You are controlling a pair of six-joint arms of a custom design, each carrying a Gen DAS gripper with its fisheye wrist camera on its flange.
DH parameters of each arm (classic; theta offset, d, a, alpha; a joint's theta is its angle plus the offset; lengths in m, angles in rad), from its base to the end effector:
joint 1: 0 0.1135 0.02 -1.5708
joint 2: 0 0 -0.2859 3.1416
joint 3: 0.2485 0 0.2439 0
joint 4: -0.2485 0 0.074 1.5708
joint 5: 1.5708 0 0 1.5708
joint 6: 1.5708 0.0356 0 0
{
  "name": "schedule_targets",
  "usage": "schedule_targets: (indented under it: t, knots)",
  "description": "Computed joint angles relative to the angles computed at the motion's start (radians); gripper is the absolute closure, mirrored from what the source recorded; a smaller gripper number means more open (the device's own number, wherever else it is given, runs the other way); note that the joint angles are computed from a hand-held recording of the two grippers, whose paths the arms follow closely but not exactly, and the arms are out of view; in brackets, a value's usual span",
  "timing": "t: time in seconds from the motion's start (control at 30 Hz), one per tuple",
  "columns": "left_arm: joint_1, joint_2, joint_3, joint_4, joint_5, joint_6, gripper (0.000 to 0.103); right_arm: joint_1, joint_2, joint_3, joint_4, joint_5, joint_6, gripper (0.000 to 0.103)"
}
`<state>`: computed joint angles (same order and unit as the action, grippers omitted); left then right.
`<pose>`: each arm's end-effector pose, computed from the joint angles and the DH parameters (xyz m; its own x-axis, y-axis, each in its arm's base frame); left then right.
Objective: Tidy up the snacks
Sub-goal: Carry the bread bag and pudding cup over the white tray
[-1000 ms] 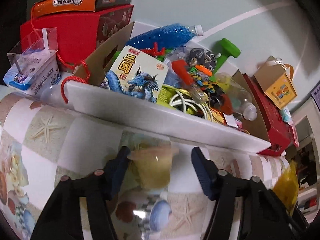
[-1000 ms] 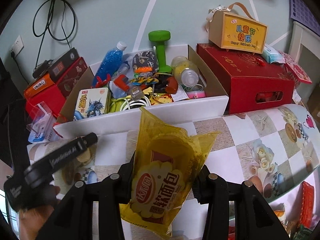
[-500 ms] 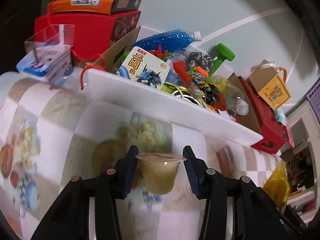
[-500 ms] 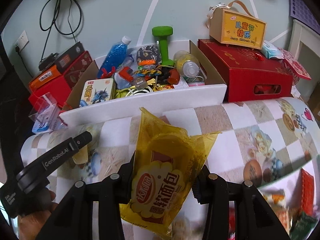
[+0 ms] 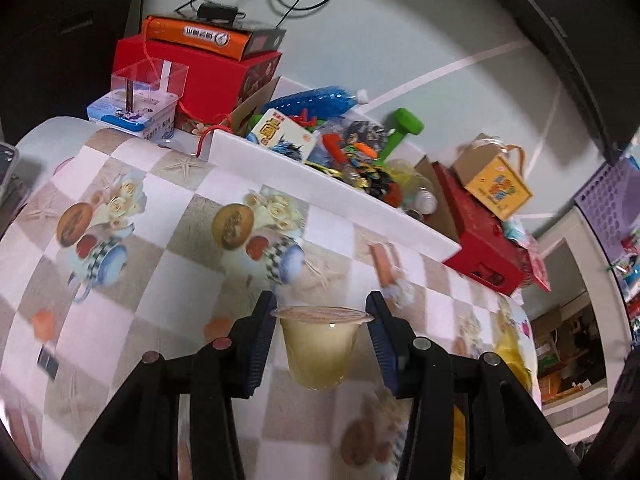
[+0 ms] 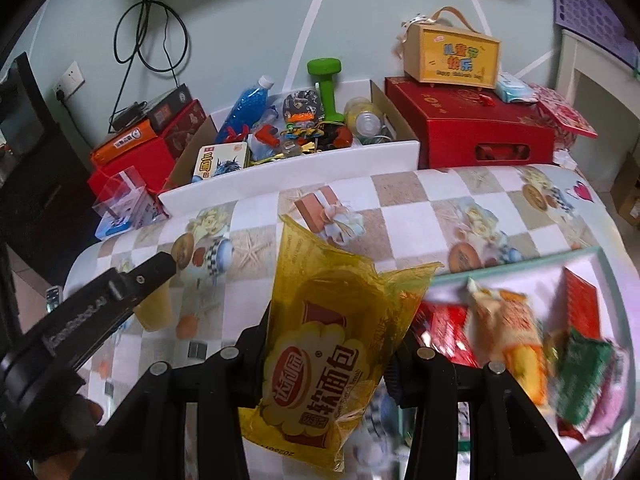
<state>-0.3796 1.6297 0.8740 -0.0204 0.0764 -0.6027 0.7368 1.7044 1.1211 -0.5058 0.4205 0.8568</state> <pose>0.3038 -0.1241 0.2037 -0.7741 -0.2997 -0.5576 -0.0228 0.8934 -0.4486 0.2599 0.2162 0.2223 -0.7875 0.2171 -0.5768 0.1861 0.9760 0.1132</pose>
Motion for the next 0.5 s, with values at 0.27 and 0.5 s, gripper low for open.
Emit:
schedule_targets:
  t: [0.27, 0.5]
  knots:
    - [-0.164, -0.178, -0.091, -0.041, -0.080, -0.059, 0.055, 0.063, -0.171, -0.118, -0.071, 0.035, 0.104, 0.056]
    - [-0.339, -0.222, -0.114, -0.032, -0.126, -0.061, 0.055, 0.045, -0.365, -0.292, -0.132, 0.052, 0.183, 0.056]
